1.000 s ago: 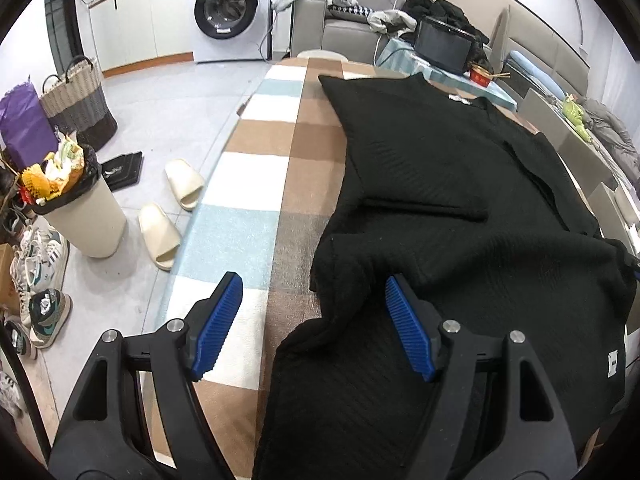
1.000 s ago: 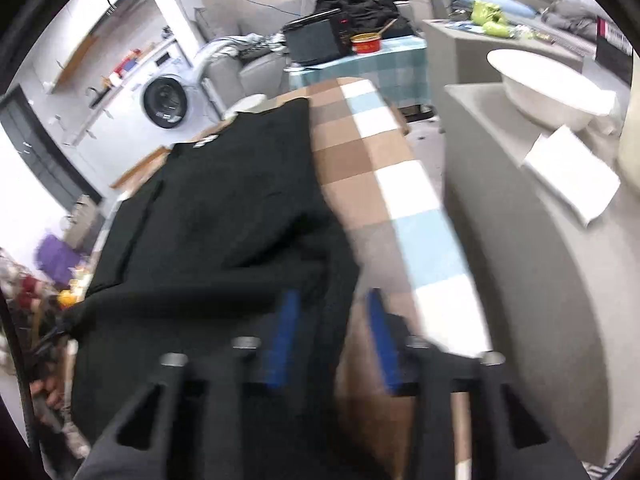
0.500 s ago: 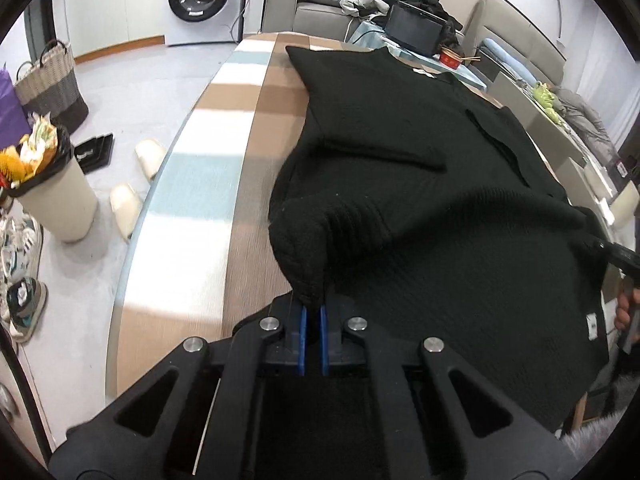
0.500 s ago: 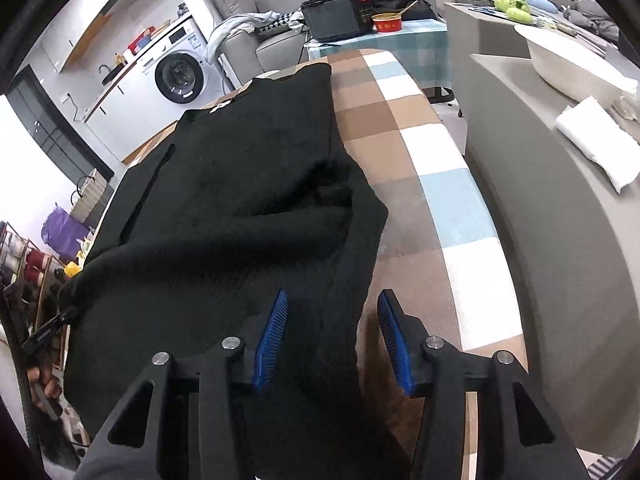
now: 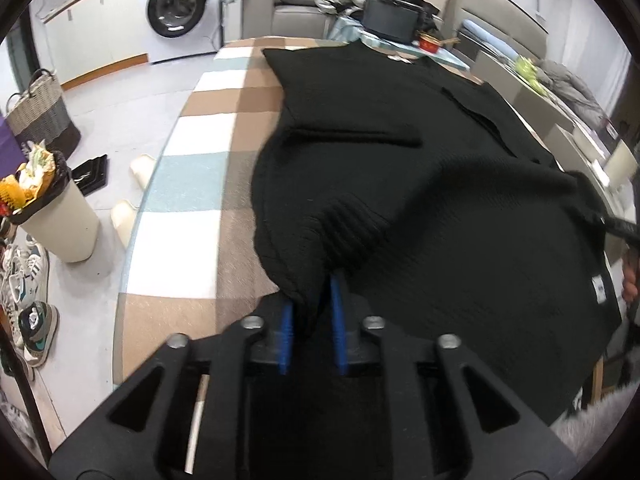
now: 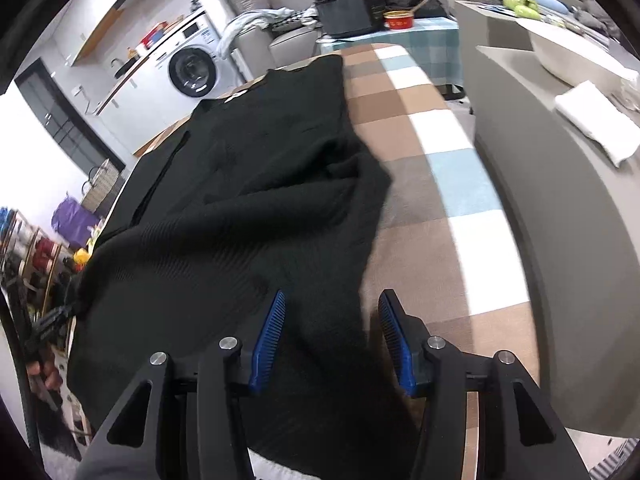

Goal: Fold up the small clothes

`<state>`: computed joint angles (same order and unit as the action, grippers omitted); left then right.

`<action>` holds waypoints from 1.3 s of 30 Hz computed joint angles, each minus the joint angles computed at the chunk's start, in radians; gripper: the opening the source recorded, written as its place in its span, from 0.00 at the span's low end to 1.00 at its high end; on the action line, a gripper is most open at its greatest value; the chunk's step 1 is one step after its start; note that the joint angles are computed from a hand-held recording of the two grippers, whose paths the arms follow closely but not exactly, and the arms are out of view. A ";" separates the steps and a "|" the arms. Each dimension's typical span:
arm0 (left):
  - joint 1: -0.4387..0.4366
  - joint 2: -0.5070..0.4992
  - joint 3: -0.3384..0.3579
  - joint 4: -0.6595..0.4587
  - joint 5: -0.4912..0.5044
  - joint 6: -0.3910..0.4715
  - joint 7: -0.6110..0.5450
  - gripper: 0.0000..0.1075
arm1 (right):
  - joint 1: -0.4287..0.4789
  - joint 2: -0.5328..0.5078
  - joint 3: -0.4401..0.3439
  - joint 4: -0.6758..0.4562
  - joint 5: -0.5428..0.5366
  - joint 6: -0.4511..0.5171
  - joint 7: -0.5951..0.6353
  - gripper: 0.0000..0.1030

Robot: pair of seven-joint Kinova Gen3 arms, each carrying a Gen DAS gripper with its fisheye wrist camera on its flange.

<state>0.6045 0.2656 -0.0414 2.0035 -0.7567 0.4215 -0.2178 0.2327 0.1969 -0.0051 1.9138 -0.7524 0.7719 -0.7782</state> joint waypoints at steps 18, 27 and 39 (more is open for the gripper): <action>0.028 0.014 -0.001 0.043 -0.196 -0.029 0.196 0.42 | -0.088 -0.072 0.154 0.103 -0.043 -0.059 0.140 0.29; 0.085 -0.003 -0.023 0.059 -0.238 -0.016 0.213 0.05 | 0.128 -0.065 -0.103 0.147 -0.088 -0.113 0.188 0.29; 0.095 -0.108 0.090 0.127 -0.449 0.123 0.468 0.32 | 0.044 -0.269 -0.018 0.254 -0.109 -0.185 0.243 0.49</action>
<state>0.6997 0.1580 0.0483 2.1309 -1.2057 0.5445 0.2500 0.2763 -0.0721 -0.0230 2.1679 -0.8613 0.5867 -0.5349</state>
